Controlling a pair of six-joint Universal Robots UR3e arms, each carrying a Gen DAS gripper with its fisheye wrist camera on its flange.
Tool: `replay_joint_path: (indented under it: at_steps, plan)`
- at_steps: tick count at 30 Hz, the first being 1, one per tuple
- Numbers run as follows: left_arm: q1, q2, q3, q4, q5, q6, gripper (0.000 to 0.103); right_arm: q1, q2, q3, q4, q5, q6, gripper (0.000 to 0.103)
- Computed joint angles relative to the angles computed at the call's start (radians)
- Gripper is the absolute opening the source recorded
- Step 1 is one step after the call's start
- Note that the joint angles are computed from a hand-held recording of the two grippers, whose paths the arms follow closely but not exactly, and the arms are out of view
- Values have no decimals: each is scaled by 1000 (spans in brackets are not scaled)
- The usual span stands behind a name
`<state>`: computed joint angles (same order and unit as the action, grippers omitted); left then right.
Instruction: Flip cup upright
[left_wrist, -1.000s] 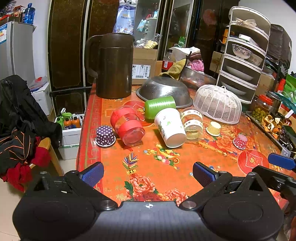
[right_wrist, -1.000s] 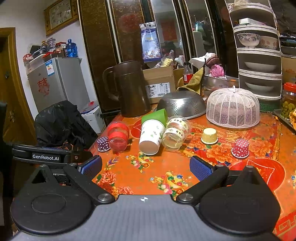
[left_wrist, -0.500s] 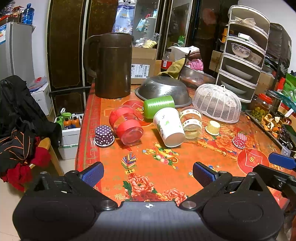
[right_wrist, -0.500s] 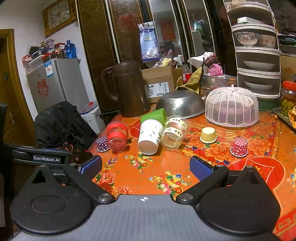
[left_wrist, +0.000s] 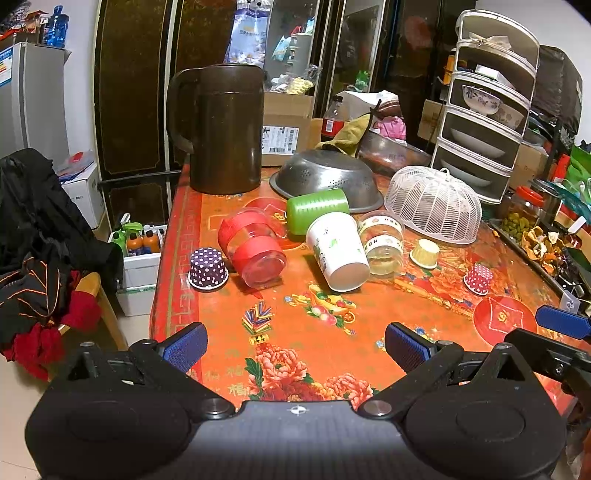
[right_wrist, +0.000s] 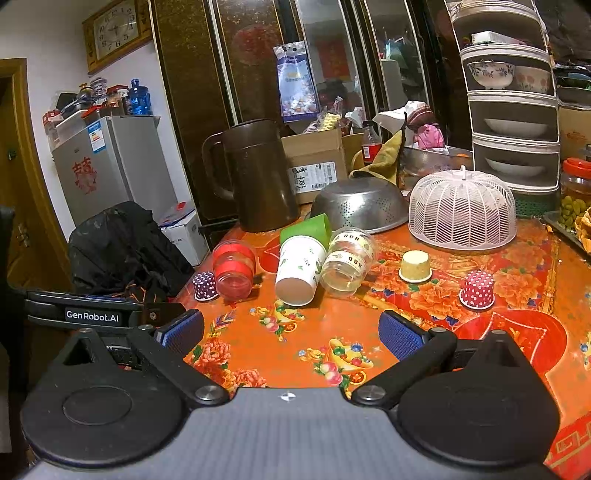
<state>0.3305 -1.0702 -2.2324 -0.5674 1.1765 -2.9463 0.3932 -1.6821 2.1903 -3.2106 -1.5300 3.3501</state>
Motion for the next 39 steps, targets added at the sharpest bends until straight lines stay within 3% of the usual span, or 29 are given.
replay_joint_path:
  at_steps: [26, 30, 32, 36, 39]
  plan:
    - [-24, -36, 33, -7, 27, -7, 103, -10, -7, 11, 5, 11, 9, 102]
    - [-8, -147, 192, -62, 25, -31, 103, -17, -16, 21, 2, 18, 11, 102]
    - [-57, -296, 365, -125, 110, -61, 103, -31, -28, 40, -9, 33, 14, 102]
    - [-97, -569, 679, -295, 136, -132, 102, -83, -59, 92, -34, 98, 18, 102]
    - [-135, -731, 876, -405, 163, -186, 95, -121, -90, 129, -40, 136, 13, 102]
